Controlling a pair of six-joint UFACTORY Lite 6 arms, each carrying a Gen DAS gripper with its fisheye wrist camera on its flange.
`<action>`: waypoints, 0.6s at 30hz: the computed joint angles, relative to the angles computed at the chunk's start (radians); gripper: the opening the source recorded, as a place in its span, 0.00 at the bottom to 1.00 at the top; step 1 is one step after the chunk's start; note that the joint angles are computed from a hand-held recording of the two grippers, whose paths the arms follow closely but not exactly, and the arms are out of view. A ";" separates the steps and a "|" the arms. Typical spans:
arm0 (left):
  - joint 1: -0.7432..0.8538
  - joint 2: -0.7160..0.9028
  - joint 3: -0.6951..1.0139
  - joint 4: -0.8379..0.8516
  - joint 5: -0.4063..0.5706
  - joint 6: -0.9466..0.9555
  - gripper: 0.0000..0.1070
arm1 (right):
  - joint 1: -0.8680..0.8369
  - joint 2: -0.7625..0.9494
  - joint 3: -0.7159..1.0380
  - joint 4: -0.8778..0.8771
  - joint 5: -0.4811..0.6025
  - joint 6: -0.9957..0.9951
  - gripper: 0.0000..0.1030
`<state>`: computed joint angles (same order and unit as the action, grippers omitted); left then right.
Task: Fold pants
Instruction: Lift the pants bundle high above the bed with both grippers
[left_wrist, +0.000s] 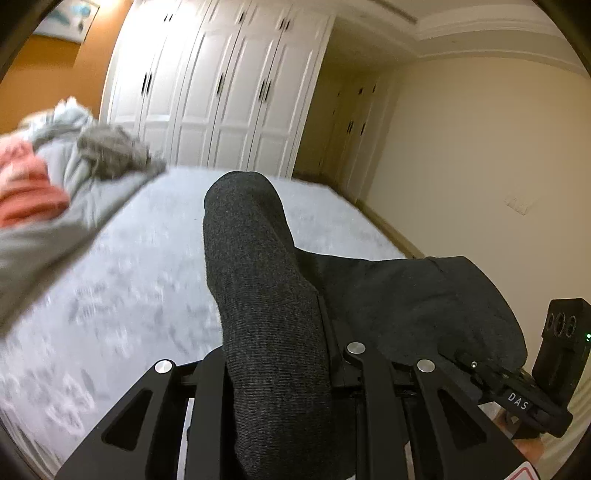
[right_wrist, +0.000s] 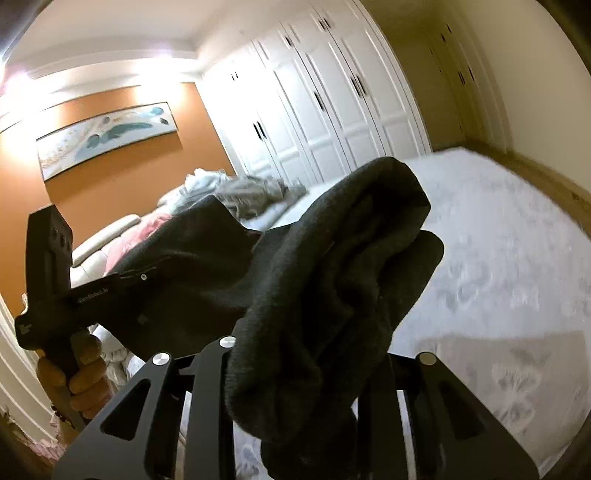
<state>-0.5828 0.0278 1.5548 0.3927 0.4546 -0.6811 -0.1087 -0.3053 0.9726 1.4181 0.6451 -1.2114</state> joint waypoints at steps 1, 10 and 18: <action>0.004 -0.002 0.012 0.004 0.001 0.009 0.16 | 0.024 -0.005 0.012 -0.001 -0.021 0.011 0.22; -0.004 0.072 0.195 0.092 0.018 0.010 0.17 | 0.032 0.011 0.125 0.093 -0.042 -0.123 0.22; 0.033 0.199 0.330 0.153 -0.040 0.009 0.17 | 0.055 0.167 0.273 0.198 -0.078 -0.302 0.22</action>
<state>-0.5495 0.2270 1.8847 0.5457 0.4149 -0.6721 -0.0540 -0.1387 1.2453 1.6160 0.5667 -1.5133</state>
